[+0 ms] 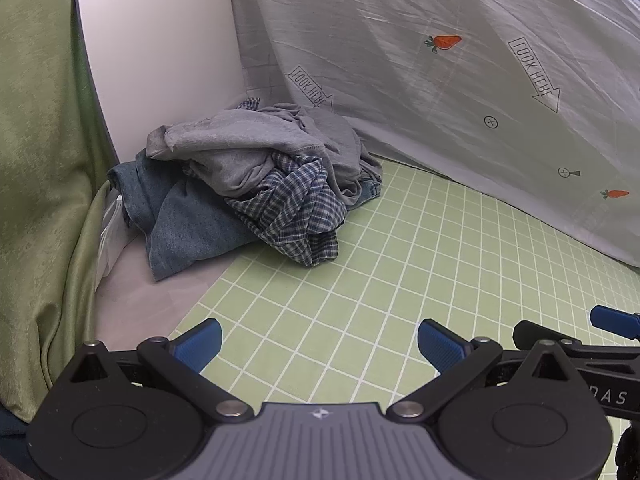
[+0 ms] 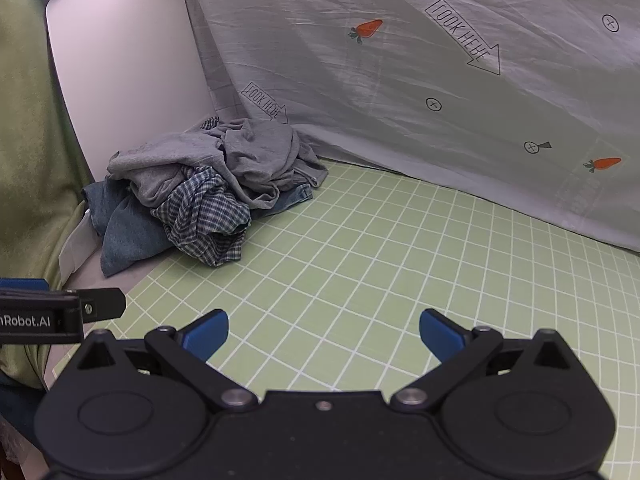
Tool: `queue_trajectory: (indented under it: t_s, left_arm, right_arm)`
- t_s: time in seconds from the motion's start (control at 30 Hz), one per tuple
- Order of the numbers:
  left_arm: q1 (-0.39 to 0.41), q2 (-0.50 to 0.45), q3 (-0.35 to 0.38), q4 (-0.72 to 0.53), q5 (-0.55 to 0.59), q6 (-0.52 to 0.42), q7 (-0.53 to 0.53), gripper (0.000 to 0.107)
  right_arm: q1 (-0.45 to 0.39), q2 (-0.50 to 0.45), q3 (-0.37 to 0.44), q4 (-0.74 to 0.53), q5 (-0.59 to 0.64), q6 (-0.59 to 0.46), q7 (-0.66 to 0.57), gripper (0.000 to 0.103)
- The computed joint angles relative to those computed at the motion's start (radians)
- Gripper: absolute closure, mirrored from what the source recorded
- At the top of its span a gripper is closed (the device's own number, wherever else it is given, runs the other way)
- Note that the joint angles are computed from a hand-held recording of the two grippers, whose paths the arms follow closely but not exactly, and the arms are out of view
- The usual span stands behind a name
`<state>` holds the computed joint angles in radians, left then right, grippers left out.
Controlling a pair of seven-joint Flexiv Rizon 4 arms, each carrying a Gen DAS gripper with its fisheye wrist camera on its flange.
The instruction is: Fold clothes
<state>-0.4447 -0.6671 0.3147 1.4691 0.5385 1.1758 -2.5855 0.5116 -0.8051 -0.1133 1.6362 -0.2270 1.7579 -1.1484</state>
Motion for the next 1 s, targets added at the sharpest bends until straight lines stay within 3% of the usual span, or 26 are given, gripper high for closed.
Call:
queue_trajectory:
  t_s: [1.0]
  left_arm:
    - [-0.013,0.016,-0.002,0.010,0.033,-0.007,-0.039,0.004]
  right_arm:
    - [0.010,0.008,-0.007,0.020,0.018,0.019,-0.020,0.000]
